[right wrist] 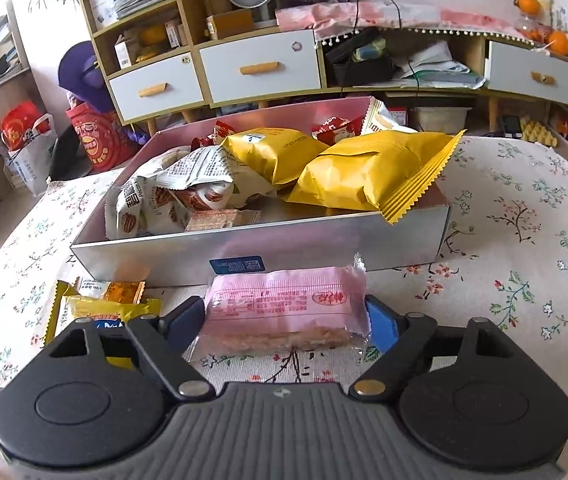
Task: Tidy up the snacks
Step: 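Grasp the silver-and-blue packet with the left tool while the right grasps the pink cake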
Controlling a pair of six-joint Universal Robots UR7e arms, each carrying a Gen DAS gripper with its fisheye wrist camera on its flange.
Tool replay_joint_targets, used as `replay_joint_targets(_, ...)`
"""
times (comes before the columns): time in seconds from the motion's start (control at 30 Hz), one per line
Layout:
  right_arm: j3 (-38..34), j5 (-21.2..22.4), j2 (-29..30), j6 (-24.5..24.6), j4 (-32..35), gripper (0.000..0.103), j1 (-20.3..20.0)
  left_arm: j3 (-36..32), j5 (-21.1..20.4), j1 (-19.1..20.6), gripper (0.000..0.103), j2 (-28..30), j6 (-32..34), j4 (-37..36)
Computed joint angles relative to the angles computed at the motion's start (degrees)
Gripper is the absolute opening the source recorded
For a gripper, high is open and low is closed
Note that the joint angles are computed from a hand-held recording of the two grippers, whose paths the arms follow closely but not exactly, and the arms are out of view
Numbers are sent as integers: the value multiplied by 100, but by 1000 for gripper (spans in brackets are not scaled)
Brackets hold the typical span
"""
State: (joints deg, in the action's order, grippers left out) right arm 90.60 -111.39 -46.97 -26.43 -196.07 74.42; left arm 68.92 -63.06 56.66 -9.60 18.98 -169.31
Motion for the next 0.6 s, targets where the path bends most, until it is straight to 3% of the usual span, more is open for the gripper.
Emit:
replay_joint_targets(0.17,48,143,-112,51,132,68,-46,9,70,5,54,-9,41,-82)
replay_joint_targets(0.4,151,185,-229,57,173,67,-90,21,44,15,40,-13,61,-155)
replay_joint_targets(0.6,233,245,-333,142,213,67,-114,34,4,17,39,-29,74,-130)
